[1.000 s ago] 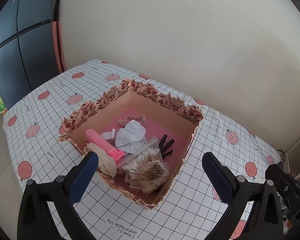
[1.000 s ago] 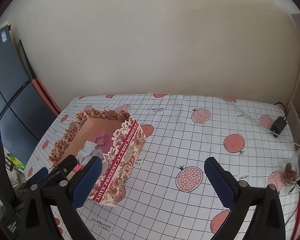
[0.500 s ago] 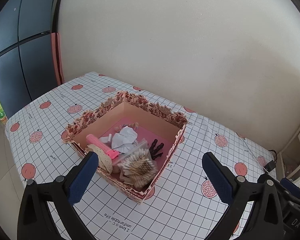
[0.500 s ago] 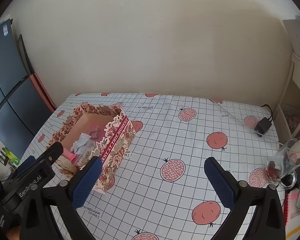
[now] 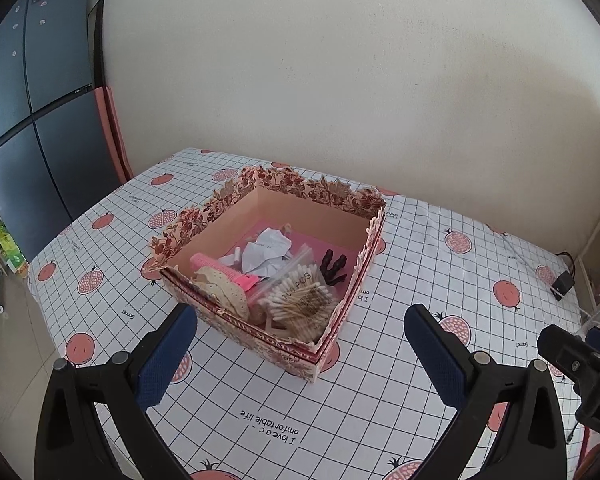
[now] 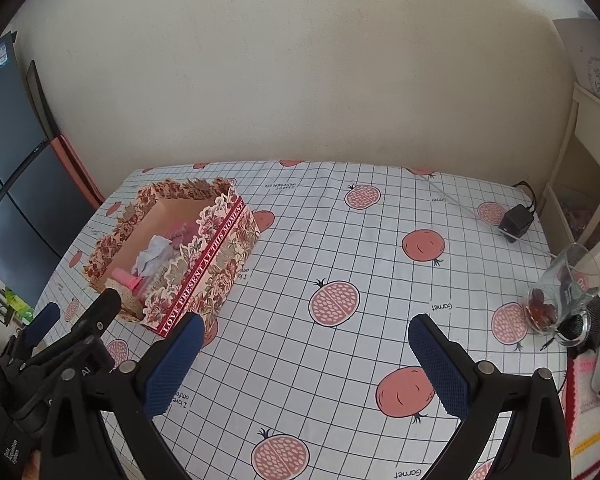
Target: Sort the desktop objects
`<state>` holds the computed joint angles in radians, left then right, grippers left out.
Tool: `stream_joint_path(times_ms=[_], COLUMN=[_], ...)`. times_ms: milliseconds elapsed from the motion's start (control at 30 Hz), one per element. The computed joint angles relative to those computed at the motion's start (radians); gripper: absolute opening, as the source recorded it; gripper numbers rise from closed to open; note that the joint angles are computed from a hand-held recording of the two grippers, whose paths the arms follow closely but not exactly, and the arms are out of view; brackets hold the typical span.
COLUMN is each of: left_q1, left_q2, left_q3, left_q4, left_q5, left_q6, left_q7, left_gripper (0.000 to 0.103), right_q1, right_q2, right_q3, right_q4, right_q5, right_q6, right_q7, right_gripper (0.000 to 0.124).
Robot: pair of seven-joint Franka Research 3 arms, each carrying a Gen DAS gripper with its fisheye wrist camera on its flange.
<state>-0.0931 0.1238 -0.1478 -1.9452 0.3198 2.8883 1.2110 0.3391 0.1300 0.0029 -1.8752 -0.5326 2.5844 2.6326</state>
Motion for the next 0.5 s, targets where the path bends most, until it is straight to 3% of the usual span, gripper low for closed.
stream_joint_path(times_ms=[167,500], left_q1=[0.026,0.032], left_q2=[-0.015,-0.038], left_q3=[-0.022,-0.019], left_q4=[-0.031,-0.077], left_q5=[-0.114,-0.157], left_q6=[0.006,-0.016], left_q7=[0.091,0.181], left_gripper=[0.103,0.103], right_q1=[0.014,0.054], right_q2=[0.005,0.004], right_q3=[0.007,0.017], right_q4=[-0.002,-0.003], right_q5=[-0.014,-0.118], right_q6=[-0.027,-0.035], right_q7=[0.008,0.073], right_gripper=[0.103,0.103])
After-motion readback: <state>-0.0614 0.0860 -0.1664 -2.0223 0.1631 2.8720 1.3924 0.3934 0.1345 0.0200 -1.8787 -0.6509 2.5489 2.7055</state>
